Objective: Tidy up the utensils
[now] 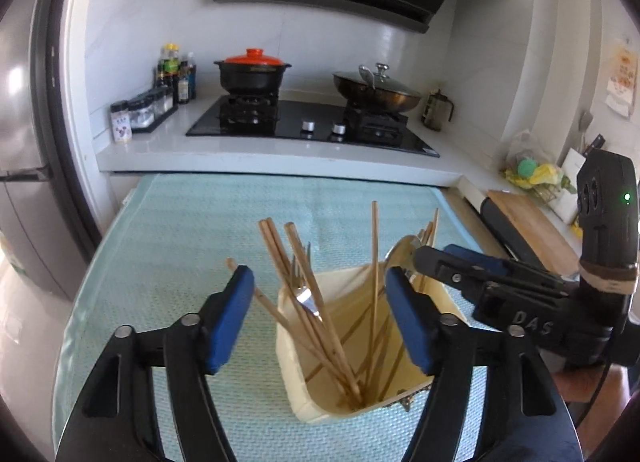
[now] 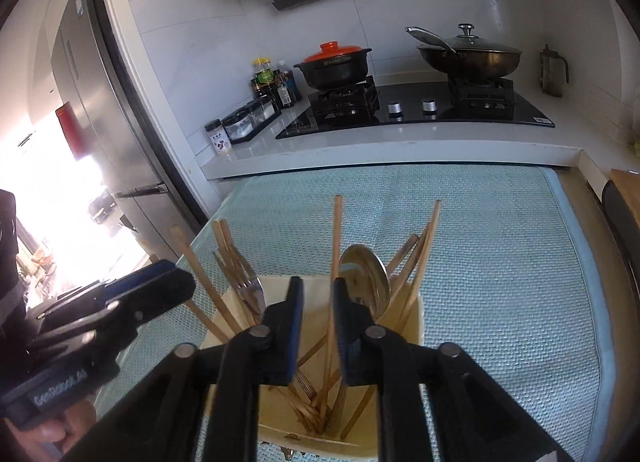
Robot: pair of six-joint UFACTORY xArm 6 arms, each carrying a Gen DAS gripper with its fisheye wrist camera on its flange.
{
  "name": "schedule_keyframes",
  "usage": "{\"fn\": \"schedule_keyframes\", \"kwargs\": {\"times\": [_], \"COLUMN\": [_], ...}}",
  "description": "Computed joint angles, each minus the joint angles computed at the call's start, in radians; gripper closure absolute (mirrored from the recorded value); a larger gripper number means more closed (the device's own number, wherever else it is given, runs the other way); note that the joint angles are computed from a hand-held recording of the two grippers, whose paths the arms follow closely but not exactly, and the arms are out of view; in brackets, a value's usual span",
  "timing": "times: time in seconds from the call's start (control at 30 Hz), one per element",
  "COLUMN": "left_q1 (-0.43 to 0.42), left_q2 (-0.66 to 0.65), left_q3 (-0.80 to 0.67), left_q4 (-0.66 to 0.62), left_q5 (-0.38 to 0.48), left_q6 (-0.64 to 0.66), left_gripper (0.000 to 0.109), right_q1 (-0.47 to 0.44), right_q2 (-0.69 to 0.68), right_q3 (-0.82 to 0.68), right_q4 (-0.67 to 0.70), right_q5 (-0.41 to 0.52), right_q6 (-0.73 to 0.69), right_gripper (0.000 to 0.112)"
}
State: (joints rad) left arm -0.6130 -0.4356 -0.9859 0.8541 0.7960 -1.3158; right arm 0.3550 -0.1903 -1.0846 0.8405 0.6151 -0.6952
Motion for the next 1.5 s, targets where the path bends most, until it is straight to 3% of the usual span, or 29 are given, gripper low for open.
{"fn": "schedule_keyframes", "kwargs": {"times": [0.03,0.07,0.17,0.3,0.4,0.53,0.7,0.87,1.0,1.2,1.37,1.43,1.5], "left_q1": [-0.024,-0.056,-0.202,-0.441,-0.577,-0.690,-0.843,-0.923,-0.969,-1.020,-1.038,-1.039,-1.042], "left_q2": [-0.023,-0.043,-0.089,-0.098,-0.093,-0.098,-0.033,-0.035,0.016,0.054,0.081,0.092,0.104], "left_q3": [0.007,0.008,0.000,-0.021,-0.034,-0.036,-0.087,-0.080,-0.134,-0.189,-0.233,-0.248,-0.261], "left_q4": [0.027,0.049,0.182,0.315,0.324,0.254,0.196,0.141,0.099,0.062,0.049,0.041,0.035], "left_q5": [0.031,0.075,0.273,0.543,0.673,0.750,0.960,1.007,1.093,1.137,1.153,1.159,1.164], "left_q6": [-0.012,-0.021,-0.107,-0.184,-0.243,-0.324,-0.442,-0.523,-0.543,-0.541,-0.529,-0.526,-0.522], "left_gripper": [0.031,0.025,0.006,0.006,0.006,0.006,0.006,0.006,0.006,0.006,0.006,0.006,0.006], "right_q1": [-0.003,-0.008,-0.013,-0.016,-0.031,-0.085,-0.152,-0.249,-0.247,-0.299,-0.273,-0.331,-0.451], "right_q2": [-0.015,-0.045,-0.145,-0.338,-0.515,-0.752,-1.022,-1.212,-1.318,-1.394,-1.441,-1.445,-1.442], "right_q3": [0.008,0.029,0.092,0.233,0.365,0.508,0.639,0.707,0.740,0.713,0.687,0.668,0.641], "right_q4": [0.026,0.048,0.008,-0.065,-0.148,-0.207,-0.273,-0.233,-0.295,-0.283,-0.363,-0.325,-0.235], "right_q5": [-0.010,-0.025,-0.071,-0.160,-0.189,-0.122,-0.031,0.142,0.210,0.377,0.436,0.485,0.563], "right_q6": [-0.010,-0.025,-0.024,-0.032,-0.009,0.032,0.114,0.108,0.161,0.179,0.227,0.200,0.128], "right_gripper": [0.055,0.048,0.044,0.030,0.025,0.018,0.009,0.009,0.009,0.009,0.009,0.009,0.009]}}
